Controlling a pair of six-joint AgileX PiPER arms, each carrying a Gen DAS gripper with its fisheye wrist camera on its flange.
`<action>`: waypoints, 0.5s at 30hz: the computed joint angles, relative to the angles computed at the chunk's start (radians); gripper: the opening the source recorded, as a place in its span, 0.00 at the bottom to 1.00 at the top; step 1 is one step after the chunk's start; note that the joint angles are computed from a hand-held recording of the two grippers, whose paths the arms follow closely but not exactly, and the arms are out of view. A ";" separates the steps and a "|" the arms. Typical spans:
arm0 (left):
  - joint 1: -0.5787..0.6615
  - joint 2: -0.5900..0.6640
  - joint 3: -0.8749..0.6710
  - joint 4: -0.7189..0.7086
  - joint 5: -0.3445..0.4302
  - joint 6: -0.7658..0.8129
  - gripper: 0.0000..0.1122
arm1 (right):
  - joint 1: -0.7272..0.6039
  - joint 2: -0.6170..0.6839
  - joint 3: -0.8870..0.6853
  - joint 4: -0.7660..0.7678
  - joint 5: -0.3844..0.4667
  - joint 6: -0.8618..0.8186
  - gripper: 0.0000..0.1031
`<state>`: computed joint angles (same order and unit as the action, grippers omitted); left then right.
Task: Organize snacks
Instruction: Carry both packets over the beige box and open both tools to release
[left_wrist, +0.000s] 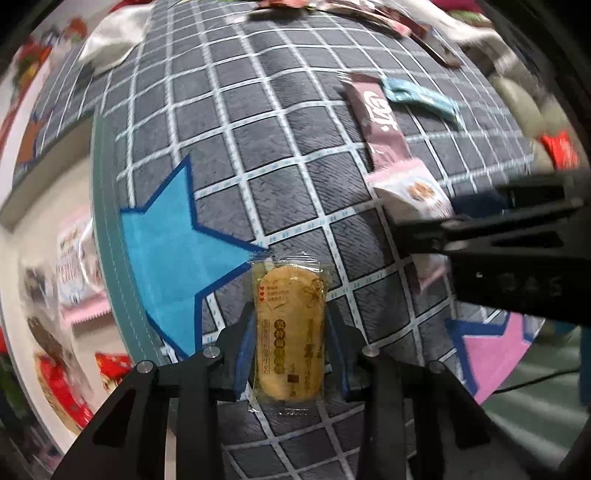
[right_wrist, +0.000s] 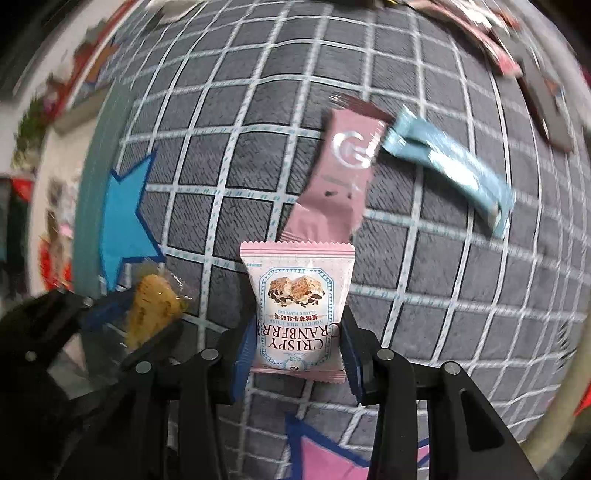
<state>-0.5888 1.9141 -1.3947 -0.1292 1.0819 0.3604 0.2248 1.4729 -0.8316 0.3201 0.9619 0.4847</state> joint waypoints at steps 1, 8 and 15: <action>0.019 0.007 -0.017 -0.020 0.016 0.000 0.35 | -0.029 -0.018 0.017 0.024 -0.003 -0.021 0.42; 0.069 0.003 -0.118 -0.073 0.089 -0.015 0.35 | -0.127 -0.038 0.025 0.082 0.024 -0.098 0.42; 0.132 -0.008 -0.171 -0.079 0.107 -0.015 0.35 | -0.097 0.011 -0.105 0.037 0.064 -0.070 0.42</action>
<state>-0.4567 1.9065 -1.5654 -0.2080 1.1885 0.3451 0.1274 1.4834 -0.9370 0.3567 1.0261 0.4145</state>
